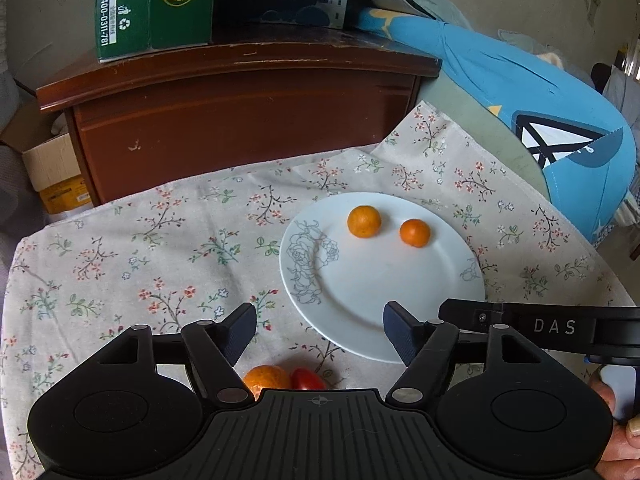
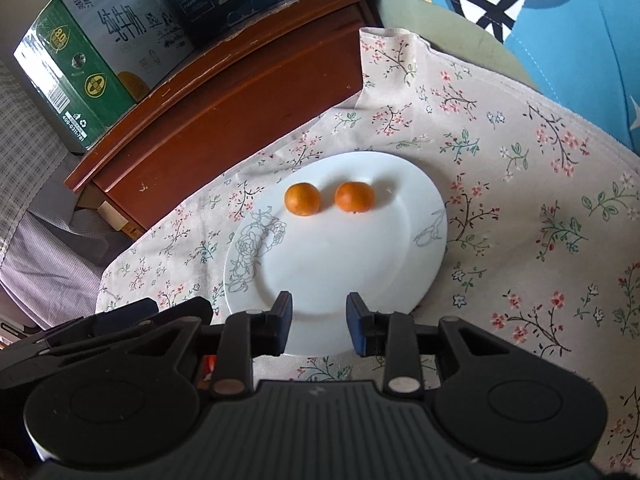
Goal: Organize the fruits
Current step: 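Open both grippers to release the tangerines onto the plate, then grasp a green lime with the left gripper while the right grasps another green lime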
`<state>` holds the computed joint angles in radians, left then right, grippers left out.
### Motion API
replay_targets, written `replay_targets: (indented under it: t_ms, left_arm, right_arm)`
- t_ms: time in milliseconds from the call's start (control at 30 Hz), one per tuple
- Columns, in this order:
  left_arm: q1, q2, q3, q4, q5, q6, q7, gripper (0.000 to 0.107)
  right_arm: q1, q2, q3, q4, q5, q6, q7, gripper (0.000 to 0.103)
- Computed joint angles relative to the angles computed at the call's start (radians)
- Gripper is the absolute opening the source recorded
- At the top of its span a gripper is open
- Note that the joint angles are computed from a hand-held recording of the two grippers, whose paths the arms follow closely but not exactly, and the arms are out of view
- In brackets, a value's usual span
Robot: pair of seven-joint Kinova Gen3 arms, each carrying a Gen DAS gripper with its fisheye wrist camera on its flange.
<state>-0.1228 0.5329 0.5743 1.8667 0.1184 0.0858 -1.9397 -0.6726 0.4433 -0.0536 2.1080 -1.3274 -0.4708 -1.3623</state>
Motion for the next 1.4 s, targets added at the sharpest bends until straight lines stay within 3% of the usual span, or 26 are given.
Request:
replay_targets:
  t_ms: [167, 333, 600, 867, 1033, 1400]
  left_arm:
    - [-0.009, -0.032, -0.027, -0.005, 0.007, 0.06, -0.038, 0.071]
    - [-0.083, -0.042, 0.019, 0.021, 0.069, 0.037, -0.064, 0.071]
    - [-0.149, -0.035, 0.043, 0.014, 0.107, 0.072, -0.078, 0.071]
    - [-0.123, -0.056, -0.041, 0.02, 0.137, 0.063, -0.09, 0.071]
    - [-0.091, -0.06, -0.109, 0.017, 0.129, 0.076, -0.083, 0.071]
    - [-0.081, -0.056, -0.172, 0.036, 0.13, 0.095, -0.098, 0.07]
  right_arm:
    - [-0.002, 0.003, 0.001, 0.0, 0.019, 0.018, -0.002, 0.032]
    - [-0.004, 0.006, 0.007, 0.002, 0.049, 0.043, -0.022, 0.032]
    - [-0.014, 0.008, 0.023, 0.013, 0.202, 0.099, -0.137, 0.032]
    - [-0.064, 0.008, 0.072, 0.014, 0.343, 0.149, -0.218, 0.032]
    - [-0.138, 0.013, 0.155, -0.001, 0.379, 0.214, -0.215, 0.032]
    - [-0.178, 0.038, 0.201, -0.034, 0.559, 0.312, -0.317, 0.032]
